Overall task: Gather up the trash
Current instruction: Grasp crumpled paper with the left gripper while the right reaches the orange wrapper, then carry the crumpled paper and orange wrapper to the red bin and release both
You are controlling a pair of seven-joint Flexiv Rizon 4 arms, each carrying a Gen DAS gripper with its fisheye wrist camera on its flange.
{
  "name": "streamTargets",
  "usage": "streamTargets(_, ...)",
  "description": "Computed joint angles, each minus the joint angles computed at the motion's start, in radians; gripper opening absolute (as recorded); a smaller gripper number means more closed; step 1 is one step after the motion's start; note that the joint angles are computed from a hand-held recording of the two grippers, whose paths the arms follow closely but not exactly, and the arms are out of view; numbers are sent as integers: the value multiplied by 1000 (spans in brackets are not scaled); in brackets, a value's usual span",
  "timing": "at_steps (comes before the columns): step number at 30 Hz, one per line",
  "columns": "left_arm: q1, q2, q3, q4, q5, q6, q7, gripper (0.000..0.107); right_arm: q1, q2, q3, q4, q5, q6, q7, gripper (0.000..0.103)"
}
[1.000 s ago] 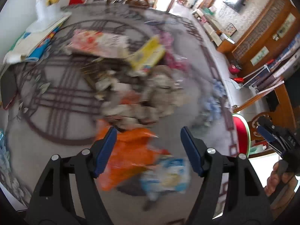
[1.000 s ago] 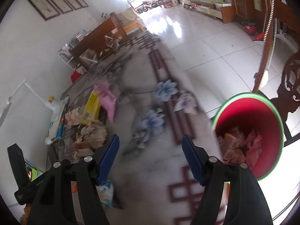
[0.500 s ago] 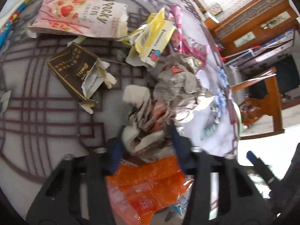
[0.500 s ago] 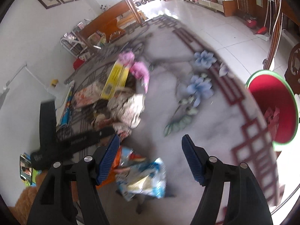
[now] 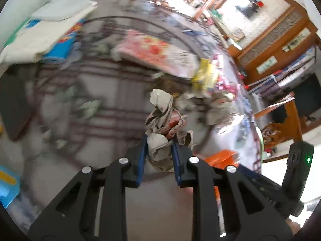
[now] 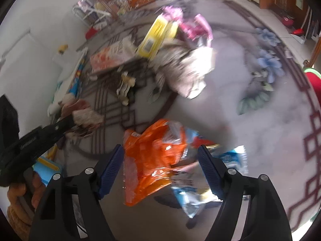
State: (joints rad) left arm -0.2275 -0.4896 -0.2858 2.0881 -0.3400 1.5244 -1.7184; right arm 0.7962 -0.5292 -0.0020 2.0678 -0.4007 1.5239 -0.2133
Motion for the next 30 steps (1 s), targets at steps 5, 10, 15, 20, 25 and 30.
streamTargets(5, 39, 30, -14, 84, -22, 22, -25, 23, -38, -41, 62, -80, -10, -110, -50, 76)
streamTargets(10, 64, 35, -38, 112, -22, 39, -32, 25, -56, -63, 102, -151, -50, -256, -122, 67)
streamTargets(15, 68, 25, -39, 110, -18, 30, -41, 26, -63, -68, 117, -160, -59, -251, -143, 50)
streamTargets(20, 56, 24, -25, 108, -7, 23, -48, 26, -10, -42, 36, -117, -118, -165, -73, 49)
streamTargets(25, 37, 16, -6, 98, 0, 9, -55, 33, 42, -23, -49, -83, -192, -84, 6, 49)
streamTargets(30, 38, 12, -10, 99, -4, 2, -56, 33, 68, -13, -98, -58, -217, -29, 49, 49)
